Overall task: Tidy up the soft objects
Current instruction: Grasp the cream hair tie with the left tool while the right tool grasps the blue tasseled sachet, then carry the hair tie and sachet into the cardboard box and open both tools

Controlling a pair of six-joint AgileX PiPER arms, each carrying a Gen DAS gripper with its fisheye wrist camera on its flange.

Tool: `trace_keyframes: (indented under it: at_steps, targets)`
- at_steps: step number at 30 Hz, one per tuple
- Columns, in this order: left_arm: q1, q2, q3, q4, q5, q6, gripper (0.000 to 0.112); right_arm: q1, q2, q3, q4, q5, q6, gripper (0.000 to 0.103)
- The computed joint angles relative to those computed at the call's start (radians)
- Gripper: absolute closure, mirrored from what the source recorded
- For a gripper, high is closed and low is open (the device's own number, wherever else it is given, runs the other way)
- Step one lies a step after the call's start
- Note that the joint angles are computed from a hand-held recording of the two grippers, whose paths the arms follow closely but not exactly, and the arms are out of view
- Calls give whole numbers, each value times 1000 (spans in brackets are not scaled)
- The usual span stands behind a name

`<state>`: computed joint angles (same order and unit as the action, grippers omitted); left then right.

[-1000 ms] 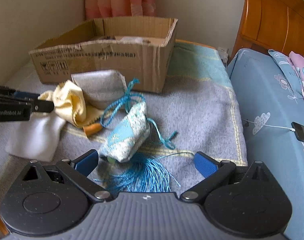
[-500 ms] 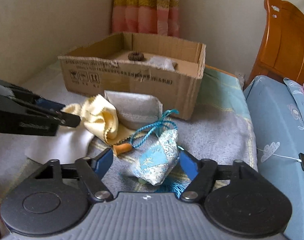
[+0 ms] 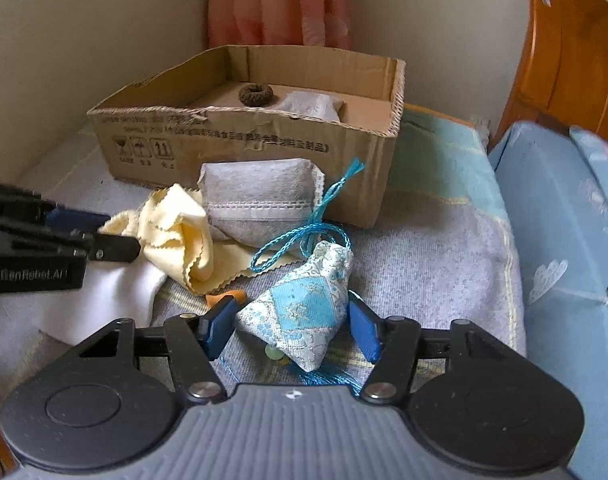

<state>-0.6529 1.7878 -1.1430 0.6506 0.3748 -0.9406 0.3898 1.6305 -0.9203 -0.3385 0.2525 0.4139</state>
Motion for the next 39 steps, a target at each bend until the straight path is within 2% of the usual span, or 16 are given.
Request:
trace_keyframes:
  at_steps: [2, 6, 8, 10, 12, 17, 25, 32, 39]
  targets:
    - [2, 1, -1, -5, -2, 6, 79, -19, 8, -14, 122, 3, -106, 33]
    - [2, 2, -1, -6, -2, 7, 79, -26, 23, -28, 168, -3, -137, 36]
    - [3, 2, -1, -4, -4, 6, 79, -19, 20, -29, 112, -2, -82, 44]
    - [1, 3, -1, 0, -2, 4, 79, -4, 22, -37, 19, 22, 3, 65]
    - [1, 4, -1, 0, -1, 5, 79, 2, 20, -34, -39, 31, 58, 69]
    - [-2, -9, 2, -9, 6, 27, 79, -8, -19, -7, -11, 23, 28, 69]
    - [-18, -73, 7, -85, 53, 162, 79, 12, -128, 27, -43, 45, 12, 69]
    - [-41, -137, 1, -135, 100, 253, 79, 39, -195, 19, -41, 90, -72, 69]
    - [-56, -177, 2, -121, 123, 266, 79, 51, -230, -25, -29, 135, -164, 69]
